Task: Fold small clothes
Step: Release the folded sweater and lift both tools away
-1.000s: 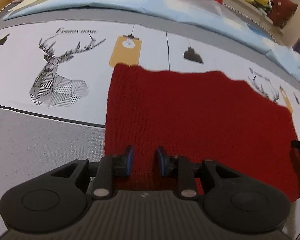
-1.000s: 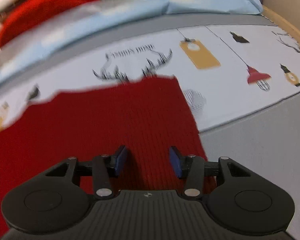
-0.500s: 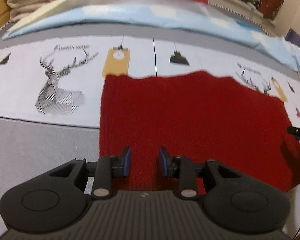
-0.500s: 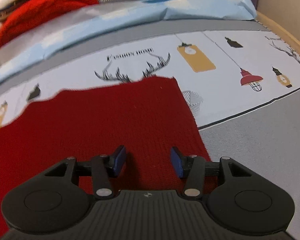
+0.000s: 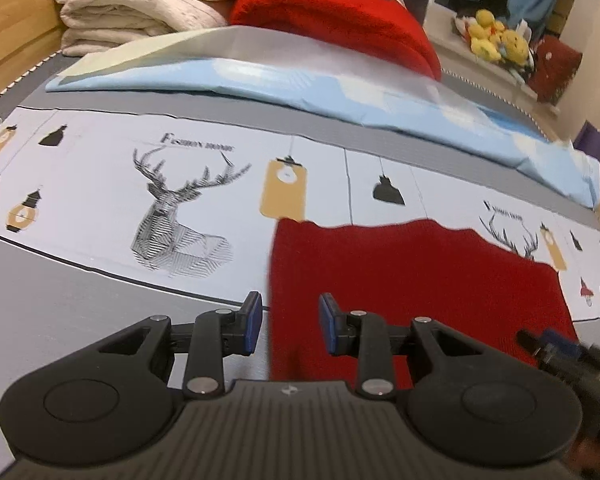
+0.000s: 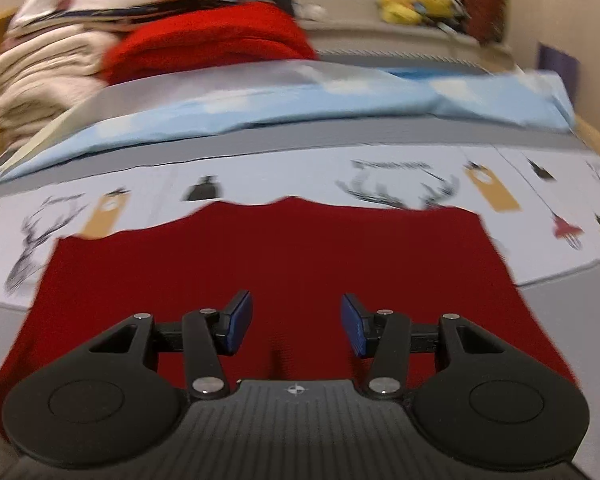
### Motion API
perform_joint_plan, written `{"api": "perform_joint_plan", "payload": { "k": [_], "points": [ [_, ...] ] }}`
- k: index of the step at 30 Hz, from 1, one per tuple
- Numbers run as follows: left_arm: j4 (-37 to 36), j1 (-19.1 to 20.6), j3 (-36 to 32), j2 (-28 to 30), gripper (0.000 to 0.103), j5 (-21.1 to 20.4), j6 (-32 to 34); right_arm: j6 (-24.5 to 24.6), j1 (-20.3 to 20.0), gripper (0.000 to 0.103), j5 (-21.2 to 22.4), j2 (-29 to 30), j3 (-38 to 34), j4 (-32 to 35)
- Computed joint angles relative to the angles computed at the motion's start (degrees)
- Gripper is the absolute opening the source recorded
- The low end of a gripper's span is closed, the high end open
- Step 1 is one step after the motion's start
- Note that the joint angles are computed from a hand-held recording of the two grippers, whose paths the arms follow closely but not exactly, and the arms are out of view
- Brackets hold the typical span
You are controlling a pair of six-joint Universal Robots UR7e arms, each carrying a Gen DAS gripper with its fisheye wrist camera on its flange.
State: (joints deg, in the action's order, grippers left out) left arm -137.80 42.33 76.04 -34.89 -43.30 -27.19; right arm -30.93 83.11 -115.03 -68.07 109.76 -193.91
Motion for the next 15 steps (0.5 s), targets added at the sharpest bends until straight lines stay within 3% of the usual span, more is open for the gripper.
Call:
{"api": "perform_joint_plan", "payload": {
  "k": [2,6,8,15],
  "points": [
    [-1.1,0.2,1.06,-1.36,0.034,0.25,0.13,0.1,1.73,0.046,-1.2,0.88,1.24,-1.52],
    [-2.38,0.53,2.98,-3.86,0.034,0.49,-0.32,6.16,5.08,0.042,-2.8,0.1,3.08,1.8],
    [-3.03,0.73,4.15,-5.11,0.035,0.5,-0.15,6.95,6.6,0.042,-2.49,-0.61,4.24,2.37],
    [-1.98,1.56,6.72,-7.6,0.038,1.42,-0.07,-4.07,9.06,0.042,-3.8,5.3,10.0,-13.35]
  ]
}}
